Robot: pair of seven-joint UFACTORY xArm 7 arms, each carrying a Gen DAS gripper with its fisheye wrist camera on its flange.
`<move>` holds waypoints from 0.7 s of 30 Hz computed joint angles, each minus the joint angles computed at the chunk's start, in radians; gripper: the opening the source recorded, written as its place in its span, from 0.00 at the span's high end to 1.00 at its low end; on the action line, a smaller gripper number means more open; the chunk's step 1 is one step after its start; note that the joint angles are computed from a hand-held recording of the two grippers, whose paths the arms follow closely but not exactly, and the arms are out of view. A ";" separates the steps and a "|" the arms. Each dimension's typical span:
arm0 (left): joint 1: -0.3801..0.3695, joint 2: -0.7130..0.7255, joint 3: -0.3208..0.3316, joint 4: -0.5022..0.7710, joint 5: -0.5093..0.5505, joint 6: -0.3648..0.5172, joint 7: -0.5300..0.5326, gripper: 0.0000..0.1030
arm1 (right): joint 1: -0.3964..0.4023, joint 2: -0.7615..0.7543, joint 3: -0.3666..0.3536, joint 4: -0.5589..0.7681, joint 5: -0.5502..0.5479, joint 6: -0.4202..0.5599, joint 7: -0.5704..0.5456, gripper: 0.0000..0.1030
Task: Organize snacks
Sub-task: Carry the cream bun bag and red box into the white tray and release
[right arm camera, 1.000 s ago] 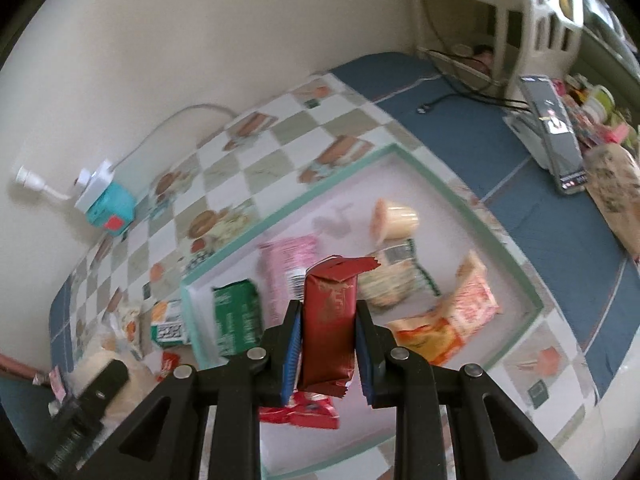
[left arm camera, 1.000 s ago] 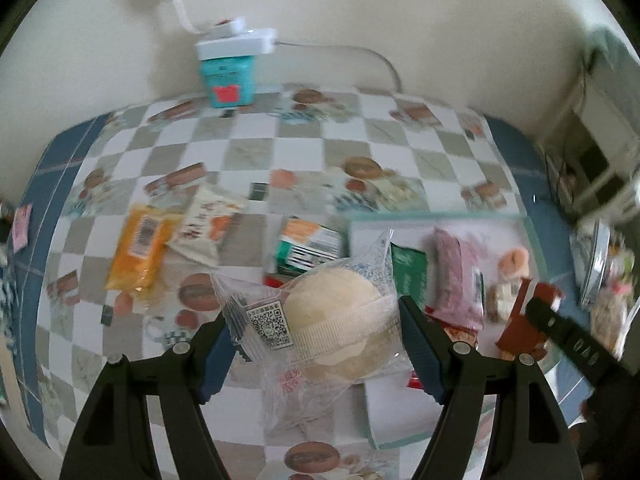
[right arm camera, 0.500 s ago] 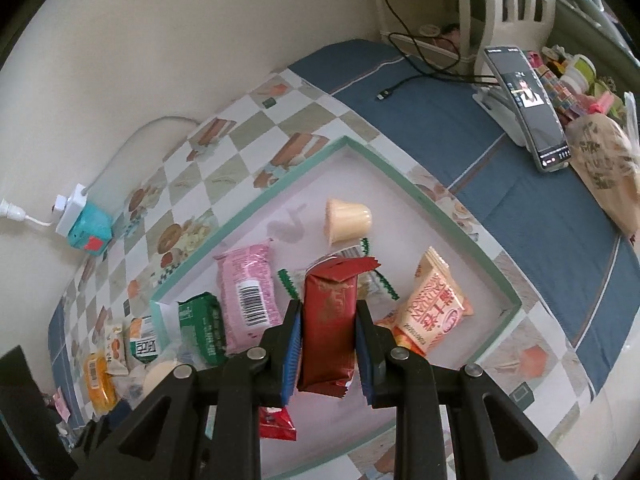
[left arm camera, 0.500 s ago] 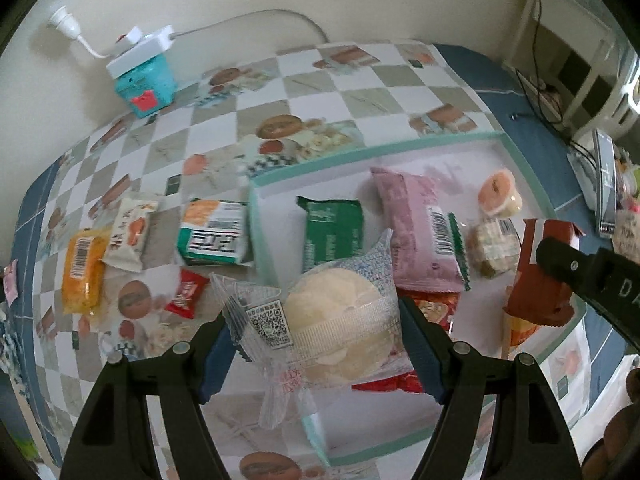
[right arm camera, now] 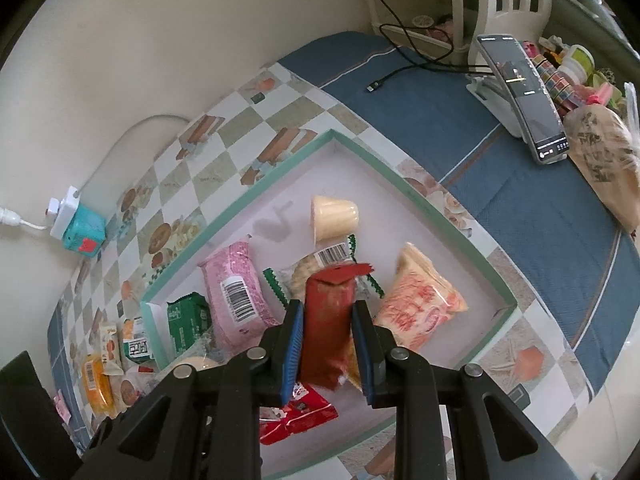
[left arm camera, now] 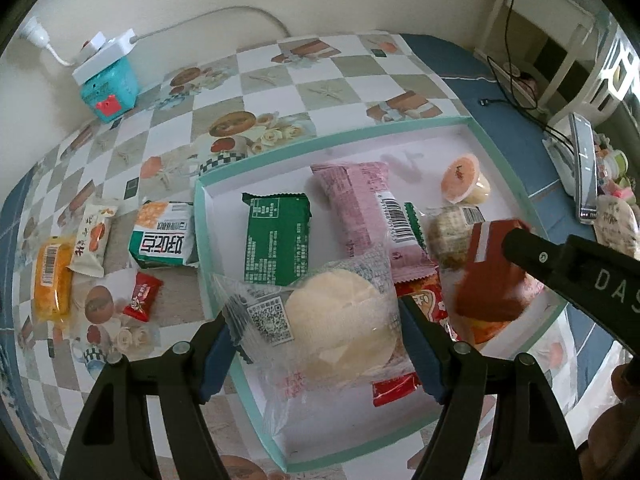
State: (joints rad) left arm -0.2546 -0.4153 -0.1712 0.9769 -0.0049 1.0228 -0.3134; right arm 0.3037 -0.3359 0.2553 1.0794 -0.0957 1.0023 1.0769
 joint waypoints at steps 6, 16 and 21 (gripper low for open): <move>0.011 0.001 0.012 0.005 -0.011 0.025 -0.012 0.23 | 0.002 0.007 0.001 0.009 -0.003 0.016 0.000 0.73; 0.027 -0.011 0.030 0.003 -0.030 0.027 -0.015 0.15 | 0.002 0.008 0.002 0.017 -0.009 0.033 0.005 0.65; 0.044 -0.031 0.045 -0.004 -0.043 0.012 -0.020 0.10 | 0.003 0.012 0.004 0.024 -0.016 0.040 0.003 0.59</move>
State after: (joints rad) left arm -0.2103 -0.4466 -0.1259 0.9731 -0.0479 1.0344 -0.3332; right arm 0.3068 -0.3235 0.2594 1.1038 -0.1121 1.0420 1.0798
